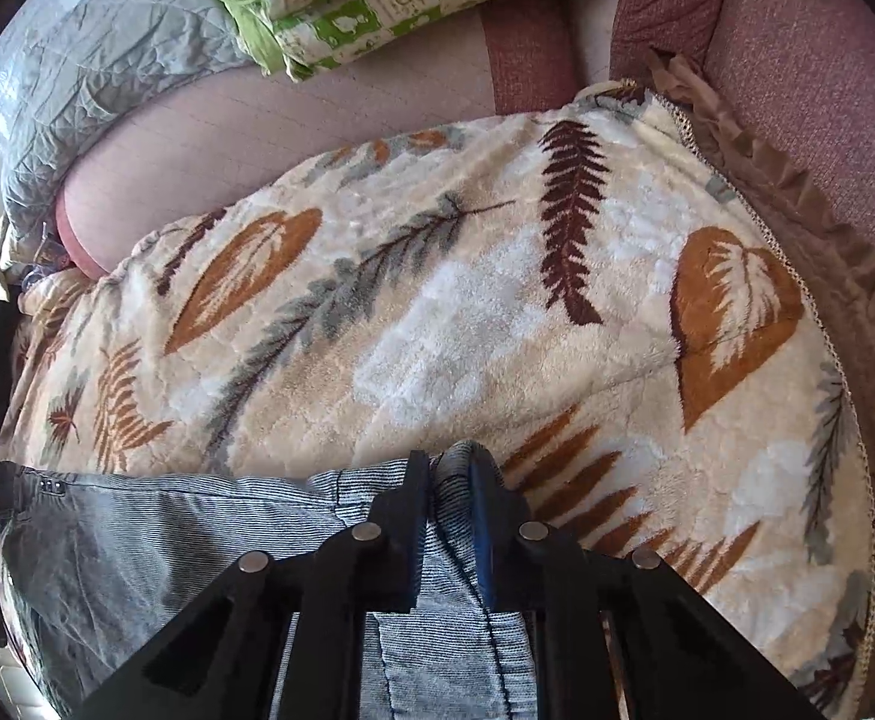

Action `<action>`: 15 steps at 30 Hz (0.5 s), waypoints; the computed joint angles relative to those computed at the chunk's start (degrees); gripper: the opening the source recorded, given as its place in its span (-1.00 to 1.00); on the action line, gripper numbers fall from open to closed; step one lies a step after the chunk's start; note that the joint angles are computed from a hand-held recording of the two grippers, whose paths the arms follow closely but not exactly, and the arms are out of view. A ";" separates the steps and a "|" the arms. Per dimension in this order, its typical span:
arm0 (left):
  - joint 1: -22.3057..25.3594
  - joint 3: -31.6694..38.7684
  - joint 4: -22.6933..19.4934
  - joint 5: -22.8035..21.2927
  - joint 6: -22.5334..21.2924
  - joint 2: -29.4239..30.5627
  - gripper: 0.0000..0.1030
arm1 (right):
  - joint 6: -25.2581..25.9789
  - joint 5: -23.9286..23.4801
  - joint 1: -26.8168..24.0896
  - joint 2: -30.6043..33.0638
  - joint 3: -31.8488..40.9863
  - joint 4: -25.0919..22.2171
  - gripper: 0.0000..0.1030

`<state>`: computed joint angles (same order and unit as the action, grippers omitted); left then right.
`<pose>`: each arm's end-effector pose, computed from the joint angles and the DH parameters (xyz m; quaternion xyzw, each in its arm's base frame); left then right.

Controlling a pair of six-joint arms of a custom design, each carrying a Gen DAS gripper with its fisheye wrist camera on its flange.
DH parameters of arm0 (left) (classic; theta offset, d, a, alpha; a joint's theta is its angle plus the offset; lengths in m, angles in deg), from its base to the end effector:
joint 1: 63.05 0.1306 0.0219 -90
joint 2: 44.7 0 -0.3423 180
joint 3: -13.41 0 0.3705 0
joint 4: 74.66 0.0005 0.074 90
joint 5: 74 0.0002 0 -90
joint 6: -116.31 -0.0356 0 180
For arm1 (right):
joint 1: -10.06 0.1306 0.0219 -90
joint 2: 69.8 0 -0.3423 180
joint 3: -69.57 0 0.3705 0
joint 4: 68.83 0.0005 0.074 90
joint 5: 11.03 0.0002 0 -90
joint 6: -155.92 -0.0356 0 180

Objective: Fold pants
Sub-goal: 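Lift the jeans with both tools and fold one leg over the other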

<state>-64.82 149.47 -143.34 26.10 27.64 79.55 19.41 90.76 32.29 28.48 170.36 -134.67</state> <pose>0.6361 -0.0264 0.3979 0.0288 0.9547 -0.0920 0.2816 0.4565 0.1782 0.3882 0.2267 0.9413 0.0470 0.2458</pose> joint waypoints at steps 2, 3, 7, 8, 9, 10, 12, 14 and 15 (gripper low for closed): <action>0.63 -4.40 2.56 1.89 -0.26 -4.50 -0.96 | -0.73 1.60 1.23 -2.26 -0.17 0.07 -0.73; 0.99 -6.81 3.92 2.72 -0.42 -6.99 -0.96 | -1.09 2.14 1.90 -3.59 -0.48 0.25 -0.73; 3.64 -18.38 9.19 8.48 -0.89 -18.65 -0.96 | -3.39 6.40 6.18 -10.57 -3.18 0.24 -0.73; 4.48 -21.80 10.35 10.01 -1.39 -22.00 -0.96 | -4.27 7.91 7.67 -12.71 -4.36 0.25 -0.73; 5.51 -25.26 11.24 11.47 -2.17 -25.35 -0.96 | -5.46 9.52 9.49 -15.00 -5.74 0.15 -0.73; 6.64 -28.68 11.95 13.08 -2.76 -28.56 -0.96 | -6.75 11.22 11.54 -17.11 -7.06 -0.29 -0.73; 9.46 -35.31 12.37 17.11 -4.81 -34.43 -0.95 | -9.41 14.95 16.53 -21.23 -10.21 -1.40 -0.73; 12.33 -41.67 11.42 19.64 -7.70 -39.37 -0.95 | -13.99 17.66 22.07 -25.06 -14.33 -2.54 -0.73; 13.78 -44.35 10.06 20.94 -9.50 -41.15 -0.95 | -17.70 18.82 25.16 -26.99 -16.69 -3.58 -0.73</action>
